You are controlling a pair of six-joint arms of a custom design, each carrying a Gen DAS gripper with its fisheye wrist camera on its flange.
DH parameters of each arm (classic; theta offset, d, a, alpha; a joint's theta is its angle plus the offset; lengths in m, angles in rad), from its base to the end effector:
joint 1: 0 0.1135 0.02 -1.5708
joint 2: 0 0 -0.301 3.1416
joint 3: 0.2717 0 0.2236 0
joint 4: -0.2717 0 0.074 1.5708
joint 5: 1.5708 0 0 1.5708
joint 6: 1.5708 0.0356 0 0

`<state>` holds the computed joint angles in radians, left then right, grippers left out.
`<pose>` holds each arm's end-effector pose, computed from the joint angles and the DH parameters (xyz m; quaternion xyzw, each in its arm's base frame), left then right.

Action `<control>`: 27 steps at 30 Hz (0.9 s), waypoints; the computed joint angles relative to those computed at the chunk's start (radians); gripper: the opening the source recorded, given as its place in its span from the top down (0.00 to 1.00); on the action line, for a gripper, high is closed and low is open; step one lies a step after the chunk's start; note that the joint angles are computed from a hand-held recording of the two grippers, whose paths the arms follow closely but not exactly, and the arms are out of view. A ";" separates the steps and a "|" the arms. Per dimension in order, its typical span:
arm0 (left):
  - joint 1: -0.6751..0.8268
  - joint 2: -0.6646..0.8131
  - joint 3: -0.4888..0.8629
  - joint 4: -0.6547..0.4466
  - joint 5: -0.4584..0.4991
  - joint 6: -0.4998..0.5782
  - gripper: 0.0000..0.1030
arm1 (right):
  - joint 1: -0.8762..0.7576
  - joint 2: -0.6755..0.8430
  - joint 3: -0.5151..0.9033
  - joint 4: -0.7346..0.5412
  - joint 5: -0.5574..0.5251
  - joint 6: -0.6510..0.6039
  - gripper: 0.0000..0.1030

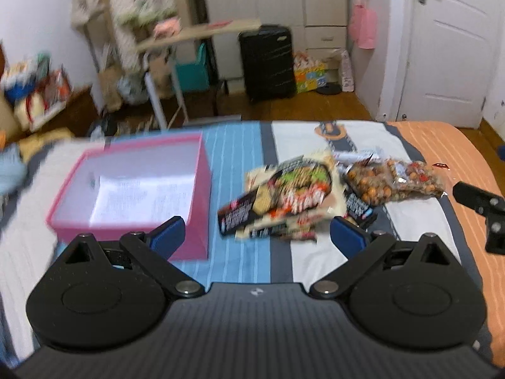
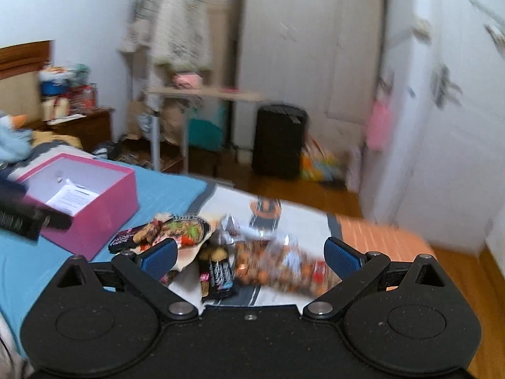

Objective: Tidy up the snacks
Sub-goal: 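Reach the left tool to the clear peanut bag and close on it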

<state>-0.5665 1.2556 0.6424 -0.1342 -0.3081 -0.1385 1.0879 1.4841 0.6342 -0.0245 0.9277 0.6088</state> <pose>0.1885 -0.1071 0.2514 0.1323 0.8980 -0.0045 0.4197 0.1378 0.2014 0.2180 -0.0512 0.8529 -0.0492 0.5173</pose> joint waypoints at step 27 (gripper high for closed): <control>-0.152 1.089 0.851 0.114 0.150 -0.038 0.14 | -0.995 0.713 -0.341 1.191 -0.957 -0.621 0.06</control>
